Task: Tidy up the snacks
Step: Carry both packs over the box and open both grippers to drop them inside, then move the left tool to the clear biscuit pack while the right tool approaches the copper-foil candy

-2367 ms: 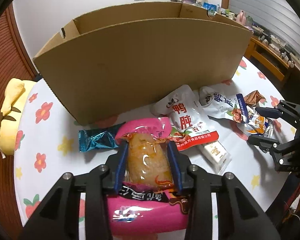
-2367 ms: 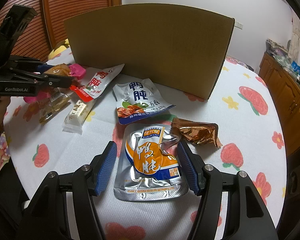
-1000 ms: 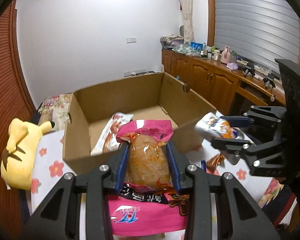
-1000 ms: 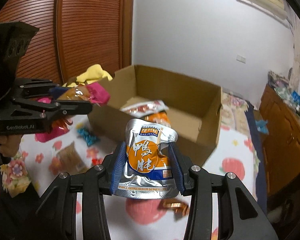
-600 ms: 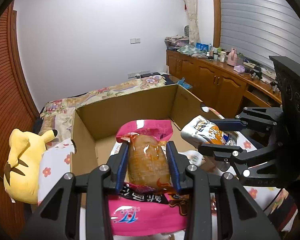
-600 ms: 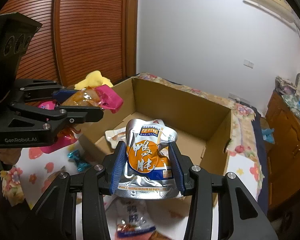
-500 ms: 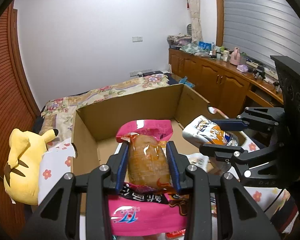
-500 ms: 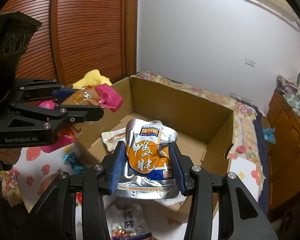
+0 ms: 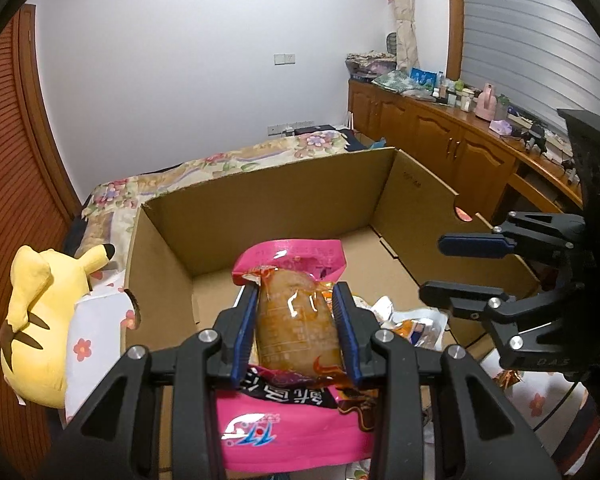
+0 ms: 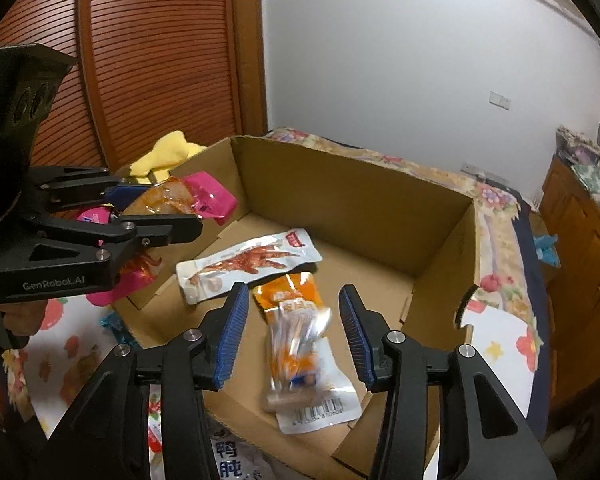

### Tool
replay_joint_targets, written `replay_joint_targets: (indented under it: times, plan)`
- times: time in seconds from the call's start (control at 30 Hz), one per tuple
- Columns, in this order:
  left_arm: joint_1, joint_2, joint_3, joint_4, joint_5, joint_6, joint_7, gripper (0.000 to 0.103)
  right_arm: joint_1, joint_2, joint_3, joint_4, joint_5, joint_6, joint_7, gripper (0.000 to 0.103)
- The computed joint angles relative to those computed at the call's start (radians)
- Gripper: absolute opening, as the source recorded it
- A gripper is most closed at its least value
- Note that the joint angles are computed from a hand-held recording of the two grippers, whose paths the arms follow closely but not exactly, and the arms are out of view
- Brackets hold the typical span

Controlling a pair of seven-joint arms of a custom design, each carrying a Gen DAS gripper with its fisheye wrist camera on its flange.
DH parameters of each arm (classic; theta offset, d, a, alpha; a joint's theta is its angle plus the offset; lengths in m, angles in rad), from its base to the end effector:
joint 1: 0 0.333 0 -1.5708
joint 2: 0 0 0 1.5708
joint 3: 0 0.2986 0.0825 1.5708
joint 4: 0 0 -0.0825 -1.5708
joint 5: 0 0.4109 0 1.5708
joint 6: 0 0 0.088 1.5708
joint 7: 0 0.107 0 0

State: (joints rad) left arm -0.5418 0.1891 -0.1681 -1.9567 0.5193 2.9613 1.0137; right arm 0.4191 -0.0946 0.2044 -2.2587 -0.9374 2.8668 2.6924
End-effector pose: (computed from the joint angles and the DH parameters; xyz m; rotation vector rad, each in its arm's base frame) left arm 0.4823 -0.4515 0.4425 -1.1898 2.2782 -1.0236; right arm 0.4313 0.3672 0.4311 -1.9506 1.3888 -0.6427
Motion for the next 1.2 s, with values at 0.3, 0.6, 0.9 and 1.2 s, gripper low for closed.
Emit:
replay_joint_targets:
  times: [0.3, 0.6, 0.9, 1.2]
  plan:
    - [-0.045, 0.028, 0.047, 0.033, 0.101, -0.028, -0.103, 0.037, -0.012, -0.039, 0.005, -0.041, -0.01, 0.023, 0.038, 0.048]
    - [-0.015, -0.032, 0.024, -0.041, 0.134, 0.021, -0.158, 0.045, -0.029, -0.122, 0.043, -0.11, -0.022, -0.001, 0.083, 0.048]
    - [0.076, -0.223, -0.07, -0.27, 0.16, 0.104, -0.188, 0.049, -0.024, -0.263, 0.113, -0.217, 0.022, -0.061, 0.149, 0.052]
    - [0.161, -0.391, -0.173, -0.49, 0.073, 0.171, -0.149, 0.055, 0.018, -0.339, 0.173, -0.301, 0.07, -0.14, 0.204, 0.052]
